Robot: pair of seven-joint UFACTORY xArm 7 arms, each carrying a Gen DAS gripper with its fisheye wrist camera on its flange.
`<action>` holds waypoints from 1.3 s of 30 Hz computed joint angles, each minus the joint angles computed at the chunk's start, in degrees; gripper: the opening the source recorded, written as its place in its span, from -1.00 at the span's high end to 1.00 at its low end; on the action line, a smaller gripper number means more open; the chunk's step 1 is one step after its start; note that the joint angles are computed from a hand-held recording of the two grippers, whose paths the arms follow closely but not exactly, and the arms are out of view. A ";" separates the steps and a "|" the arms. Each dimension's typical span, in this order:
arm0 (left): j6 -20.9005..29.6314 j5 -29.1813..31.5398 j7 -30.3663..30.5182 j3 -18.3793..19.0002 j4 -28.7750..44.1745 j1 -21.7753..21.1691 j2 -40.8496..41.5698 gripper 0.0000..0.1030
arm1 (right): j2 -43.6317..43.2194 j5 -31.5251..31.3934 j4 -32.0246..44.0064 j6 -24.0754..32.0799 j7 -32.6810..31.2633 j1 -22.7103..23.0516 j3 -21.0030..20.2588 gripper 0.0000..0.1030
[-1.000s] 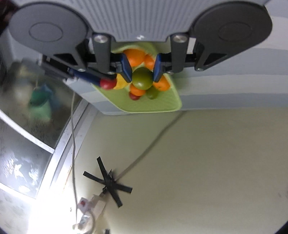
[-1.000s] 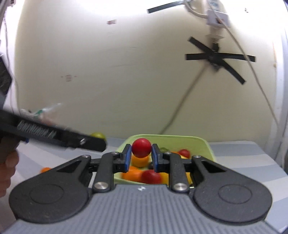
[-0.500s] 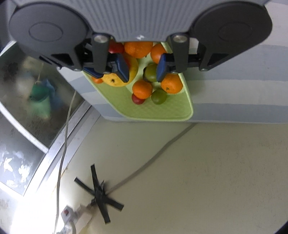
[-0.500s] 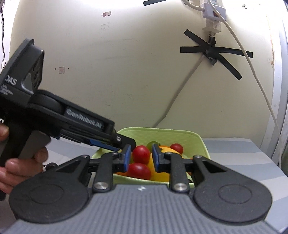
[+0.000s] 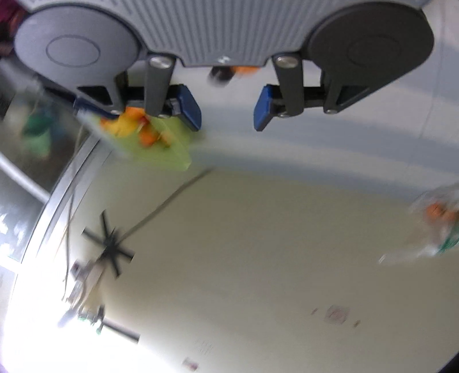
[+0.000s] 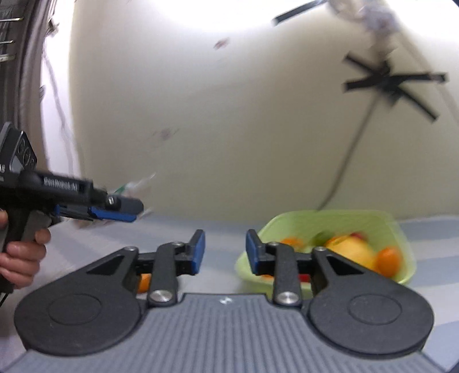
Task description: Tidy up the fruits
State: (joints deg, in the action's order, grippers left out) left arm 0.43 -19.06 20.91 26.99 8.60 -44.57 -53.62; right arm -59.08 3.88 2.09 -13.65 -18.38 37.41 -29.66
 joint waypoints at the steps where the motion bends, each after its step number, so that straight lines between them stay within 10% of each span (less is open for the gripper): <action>1: 0.91 0.31 0.09 -0.60 -1.16 1.56 -0.59 0.19 | 0.85 -0.07 0.44 1.12 0.24 0.51 0.82 0.27; 7: -2.44 4.33 1.44 -7.57 -6.06 6.42 0.70 0.11 | 8.74 3.25 5.87 8.23 4.14 3.53 4.12 0.26; 19: -8.86 10.62 -3.59 -8.15 -6.51 6.23 7.72 0.07 | 23.14 5.02 12.84 6.80 8.85 8.93 6.23 0.26; 27: -9.39 14.57 -10.51 -14.61 -4.88 10.52 12.87 0.16 | 20.62 7.74 14.29 12.08 5.02 15.53 -1.82 0.20; 31: -9.72 16.31 -11.75 -14.15 -5.50 10.48 12.13 0.37 | 17.59 11.18 14.01 14.44 1.87 16.80 -3.32 0.50; 39: -4.42 16.29 -17.66 -19.31 -8.52 13.89 4.36 0.38 | 13.63 13.68 9.00 14.55 7.53 3.93 11.88 0.50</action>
State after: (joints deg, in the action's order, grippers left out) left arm -3.99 -2.77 3.25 7.68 0.08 -30.69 -49.26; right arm -45.45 17.56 11.09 0.89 -10.85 41.34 -17.78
